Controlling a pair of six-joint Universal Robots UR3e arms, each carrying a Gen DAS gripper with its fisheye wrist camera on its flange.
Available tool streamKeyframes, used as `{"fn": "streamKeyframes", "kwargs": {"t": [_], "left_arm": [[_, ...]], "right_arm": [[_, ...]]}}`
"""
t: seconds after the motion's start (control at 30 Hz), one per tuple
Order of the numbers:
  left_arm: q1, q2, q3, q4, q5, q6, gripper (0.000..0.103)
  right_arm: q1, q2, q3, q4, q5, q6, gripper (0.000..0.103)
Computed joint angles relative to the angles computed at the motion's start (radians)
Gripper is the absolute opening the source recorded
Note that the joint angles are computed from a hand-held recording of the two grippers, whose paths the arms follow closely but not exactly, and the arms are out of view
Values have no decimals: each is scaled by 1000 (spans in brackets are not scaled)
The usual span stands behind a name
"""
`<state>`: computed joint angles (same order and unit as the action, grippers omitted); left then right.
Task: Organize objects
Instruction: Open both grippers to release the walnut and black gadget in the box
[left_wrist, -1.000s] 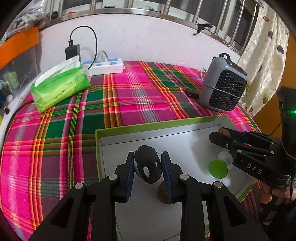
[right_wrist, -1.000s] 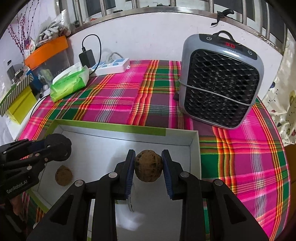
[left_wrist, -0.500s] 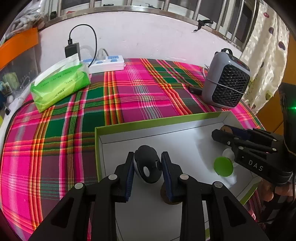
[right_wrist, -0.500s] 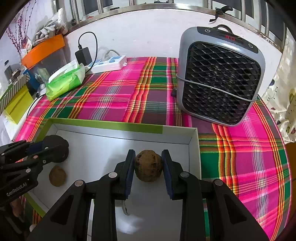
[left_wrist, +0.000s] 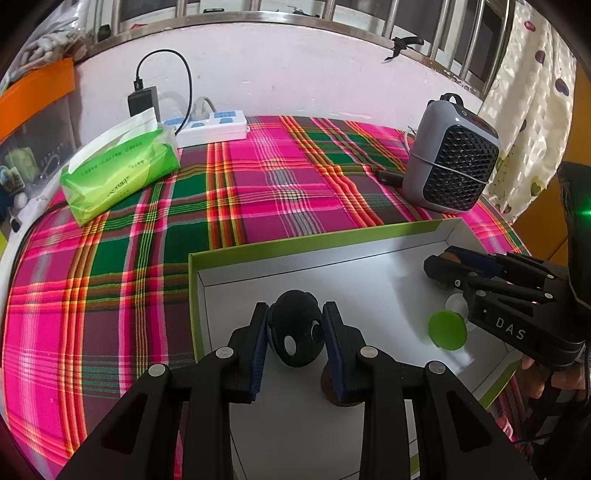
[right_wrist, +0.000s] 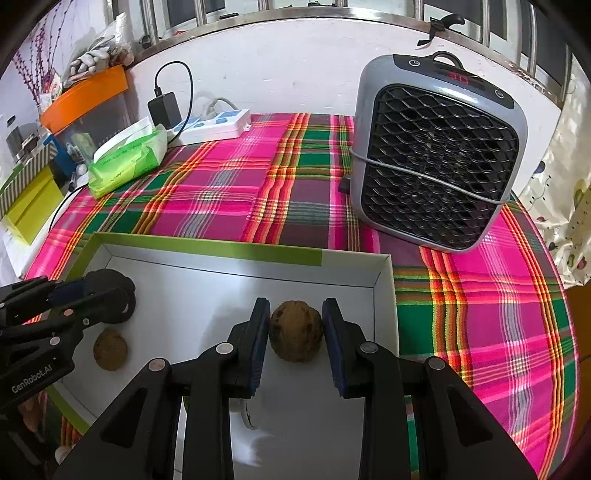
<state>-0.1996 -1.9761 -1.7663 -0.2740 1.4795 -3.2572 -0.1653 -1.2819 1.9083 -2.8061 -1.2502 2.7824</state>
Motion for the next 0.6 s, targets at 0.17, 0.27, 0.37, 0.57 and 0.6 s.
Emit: {"fn": "streamKeyframes", "kwargs": {"t": [0.17,0.27,0.37,0.57,0.6], "left_arm": [[10,13,-21,17,-17,-6,32],[6,30,-37,30,-6,-5,34],[12,53,-62,42,-19,-10,35],[9,96,-106,57,-16,-16,35],[11,108,-119,63,-20,-16,36]], "right_arm": [[-9,-13,13,-7,14,8,39],[-8,-24,26,-18,12,12,42],[-9,-42,43,-26,14,14,42],[-11,-88,92,-54,12,21,44],[-13,-99,102,-60,12,24,46]]}}
